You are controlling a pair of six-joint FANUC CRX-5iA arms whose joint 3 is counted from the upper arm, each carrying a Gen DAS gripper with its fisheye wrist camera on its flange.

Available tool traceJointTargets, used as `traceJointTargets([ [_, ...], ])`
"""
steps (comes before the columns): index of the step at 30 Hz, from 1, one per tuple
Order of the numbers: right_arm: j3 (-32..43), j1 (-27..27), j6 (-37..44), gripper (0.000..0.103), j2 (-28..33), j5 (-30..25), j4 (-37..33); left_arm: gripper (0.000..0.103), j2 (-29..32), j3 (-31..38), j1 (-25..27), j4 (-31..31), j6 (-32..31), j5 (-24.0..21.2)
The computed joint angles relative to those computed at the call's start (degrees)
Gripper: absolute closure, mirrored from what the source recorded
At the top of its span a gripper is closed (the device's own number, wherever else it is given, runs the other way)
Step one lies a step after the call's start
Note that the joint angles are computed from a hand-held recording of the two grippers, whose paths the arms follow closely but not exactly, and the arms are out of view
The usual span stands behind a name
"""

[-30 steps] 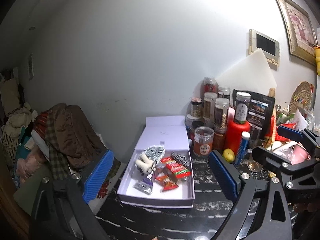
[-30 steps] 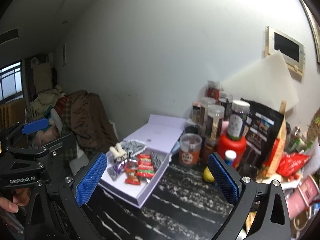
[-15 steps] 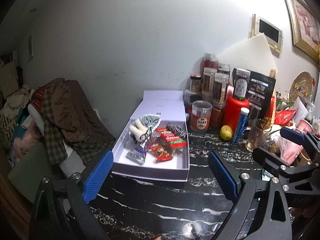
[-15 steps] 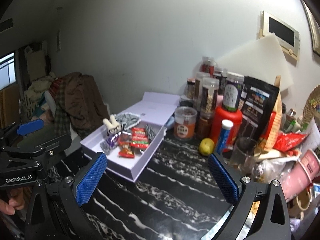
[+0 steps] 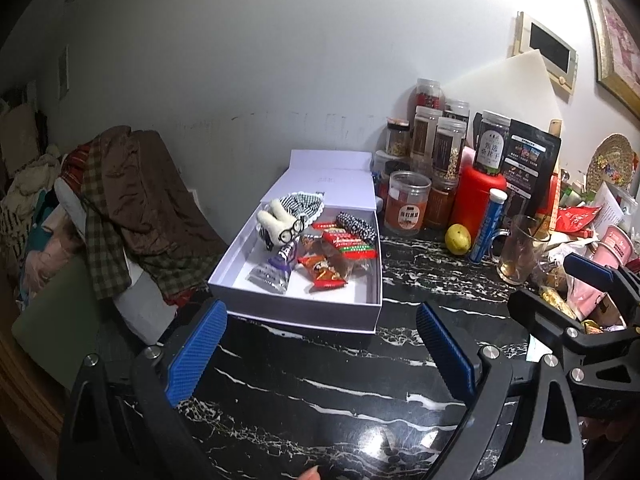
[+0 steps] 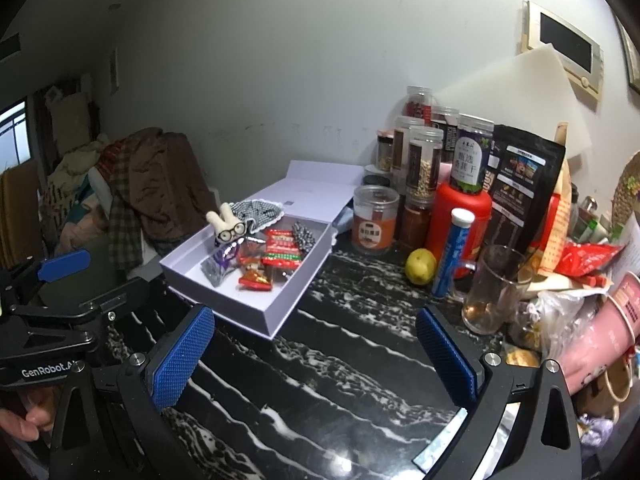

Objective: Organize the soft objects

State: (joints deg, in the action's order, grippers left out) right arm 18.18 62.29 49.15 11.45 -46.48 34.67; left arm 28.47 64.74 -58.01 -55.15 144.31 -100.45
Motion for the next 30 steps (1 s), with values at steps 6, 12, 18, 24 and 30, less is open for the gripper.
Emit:
traceJointTargets([
  [6,0.90,0.18,1.16,0.001,0.72,-1.08,-0.93,0.006,-0.20,-0.72,0.40,0.68,0.56,-0.31],
  [12,1.96,0.24,2.20,0.001,1.45,-2.03,-1.86,0.006,-0.20,-0.77,0.70,0.88,0.34,-0.52],
  [18,2.73,0.17,2.90,0.001,1.97,-2.58,-2.31,0.006,-0.16,-0.58,1.11,1.42,0.18,-1.01],
  [24,3.17,0.09,3.52,0.001,2.25,-2.93,-2.73,0.006,0.38,0.33,1.16,1.44,-0.40,-1.81],
  [30,3.20,-0.05,3.70,0.001,2.24,-3.05,-2.90,0.006,0.40,0.38,1.23,1.60,-0.52,-1.78],
])
